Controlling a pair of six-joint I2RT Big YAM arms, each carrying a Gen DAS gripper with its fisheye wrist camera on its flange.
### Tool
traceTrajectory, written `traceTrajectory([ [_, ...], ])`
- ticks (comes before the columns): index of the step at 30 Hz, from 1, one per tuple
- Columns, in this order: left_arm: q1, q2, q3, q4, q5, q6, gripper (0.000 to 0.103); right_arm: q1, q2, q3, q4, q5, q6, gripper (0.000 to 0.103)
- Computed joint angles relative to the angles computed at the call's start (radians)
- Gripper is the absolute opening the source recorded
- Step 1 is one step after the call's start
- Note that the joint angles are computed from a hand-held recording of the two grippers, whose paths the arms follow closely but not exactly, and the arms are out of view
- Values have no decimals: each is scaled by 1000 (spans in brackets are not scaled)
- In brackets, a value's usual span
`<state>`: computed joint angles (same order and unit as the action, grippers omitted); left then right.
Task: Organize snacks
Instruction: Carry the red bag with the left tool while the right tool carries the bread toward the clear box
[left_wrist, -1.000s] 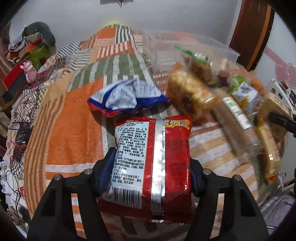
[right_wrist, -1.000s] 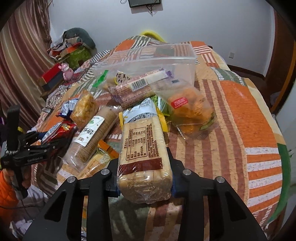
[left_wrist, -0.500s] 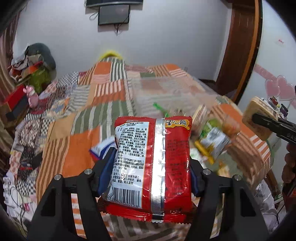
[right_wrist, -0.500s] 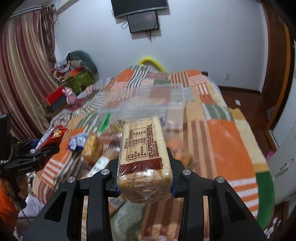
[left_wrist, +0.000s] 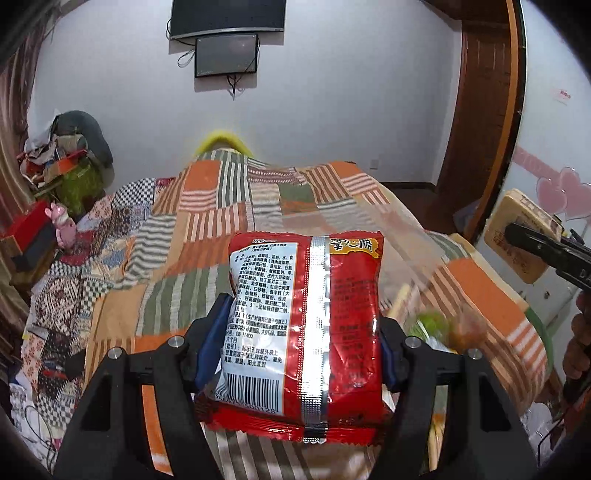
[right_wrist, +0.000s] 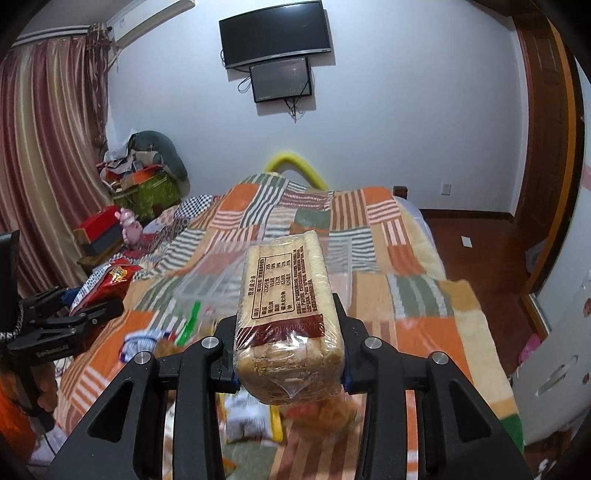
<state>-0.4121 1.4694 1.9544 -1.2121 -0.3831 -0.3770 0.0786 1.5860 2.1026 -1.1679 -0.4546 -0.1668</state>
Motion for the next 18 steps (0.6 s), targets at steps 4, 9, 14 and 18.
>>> traceTrajectory([
  [4,26,68,83,-1,10,18,67,10,44,55,6,-8,27,34],
  [9,51,152,182,-17,45,26,67,36,112,135,-14,21,30,34],
  [14,73,234,278,-45,75,34,67,46,187,222,-58,30,26,34],
  [18,86,295,347,-75,97,40,67,58,262,322,-114,56,7,34],
])
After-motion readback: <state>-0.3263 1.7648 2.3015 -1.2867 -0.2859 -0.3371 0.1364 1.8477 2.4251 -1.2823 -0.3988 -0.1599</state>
